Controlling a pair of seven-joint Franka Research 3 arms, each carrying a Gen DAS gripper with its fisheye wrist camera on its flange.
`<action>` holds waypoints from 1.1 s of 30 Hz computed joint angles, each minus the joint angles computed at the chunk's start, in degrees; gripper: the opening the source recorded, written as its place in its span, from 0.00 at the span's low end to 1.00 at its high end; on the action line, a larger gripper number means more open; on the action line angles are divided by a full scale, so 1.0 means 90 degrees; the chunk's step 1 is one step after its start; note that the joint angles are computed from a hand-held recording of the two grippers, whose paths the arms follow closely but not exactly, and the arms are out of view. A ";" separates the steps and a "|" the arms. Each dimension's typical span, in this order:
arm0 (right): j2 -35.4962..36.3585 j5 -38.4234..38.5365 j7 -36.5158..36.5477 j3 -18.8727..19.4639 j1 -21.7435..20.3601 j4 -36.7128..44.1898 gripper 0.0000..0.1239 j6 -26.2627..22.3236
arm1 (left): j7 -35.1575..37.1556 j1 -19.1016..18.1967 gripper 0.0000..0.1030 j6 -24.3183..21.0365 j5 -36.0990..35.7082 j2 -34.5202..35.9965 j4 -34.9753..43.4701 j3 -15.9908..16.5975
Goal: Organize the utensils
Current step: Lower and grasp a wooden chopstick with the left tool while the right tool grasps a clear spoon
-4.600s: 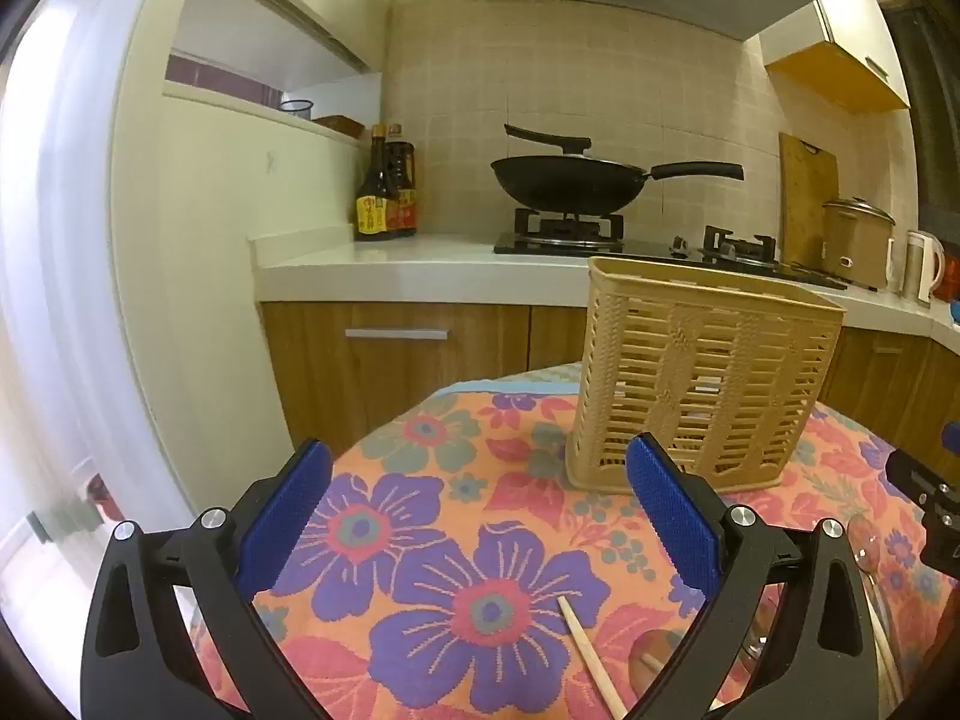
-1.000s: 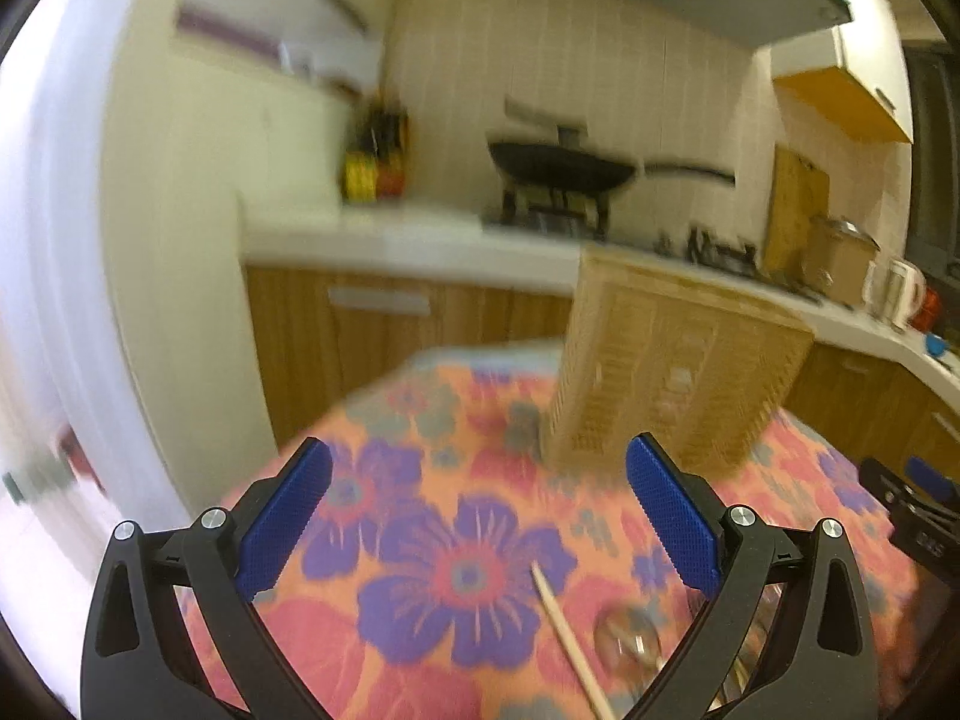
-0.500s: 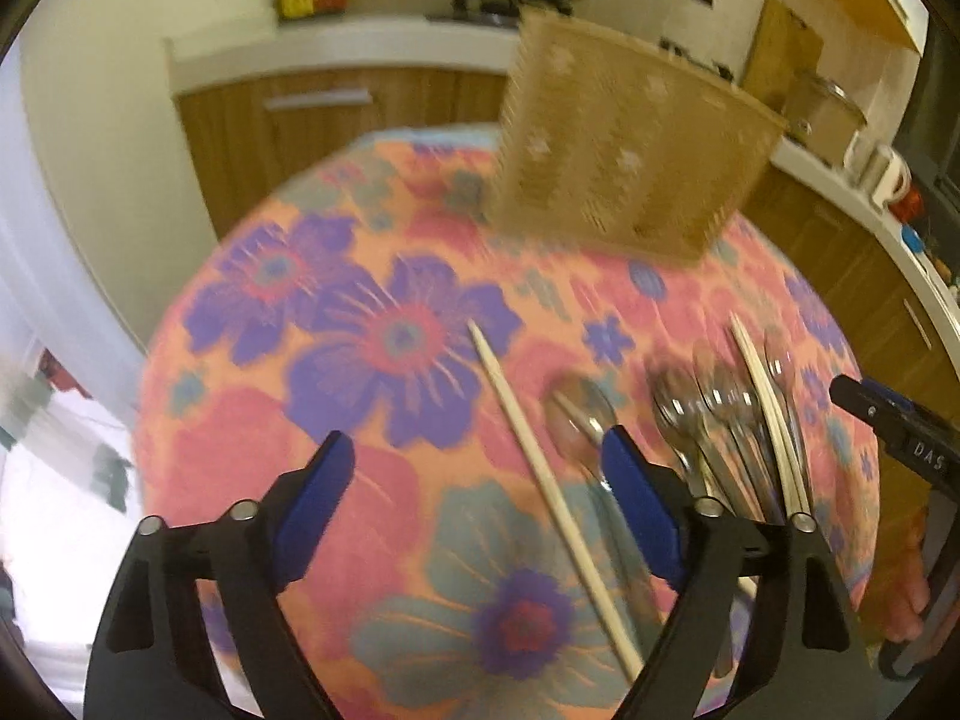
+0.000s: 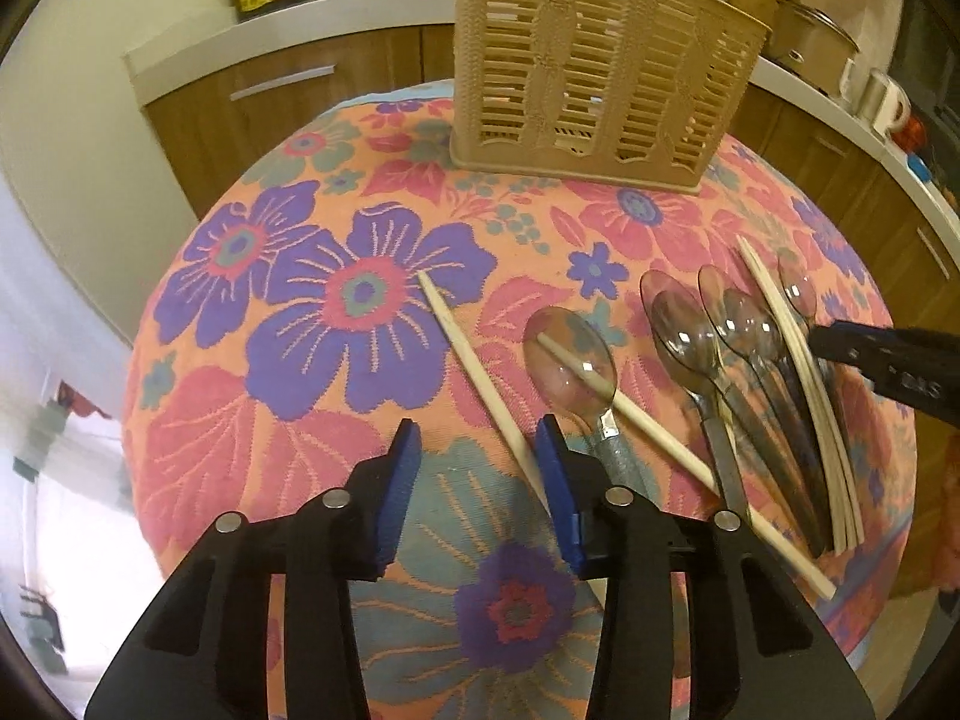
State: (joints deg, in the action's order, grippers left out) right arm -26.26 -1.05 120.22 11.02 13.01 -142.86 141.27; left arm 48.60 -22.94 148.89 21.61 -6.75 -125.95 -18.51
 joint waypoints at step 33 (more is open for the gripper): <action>0.0043 0.1284 -0.1889 -0.0540 0.0137 0.0301 0.08 -0.0019 | 0.1539 0.0091 0.04 0.0141 -0.0701 0.0170 0.0527 0.0180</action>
State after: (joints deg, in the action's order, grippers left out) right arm -25.87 10.50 103.22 6.16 14.24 -140.15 141.10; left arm 62.45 -22.12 150.15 15.30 -5.22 -121.21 -16.89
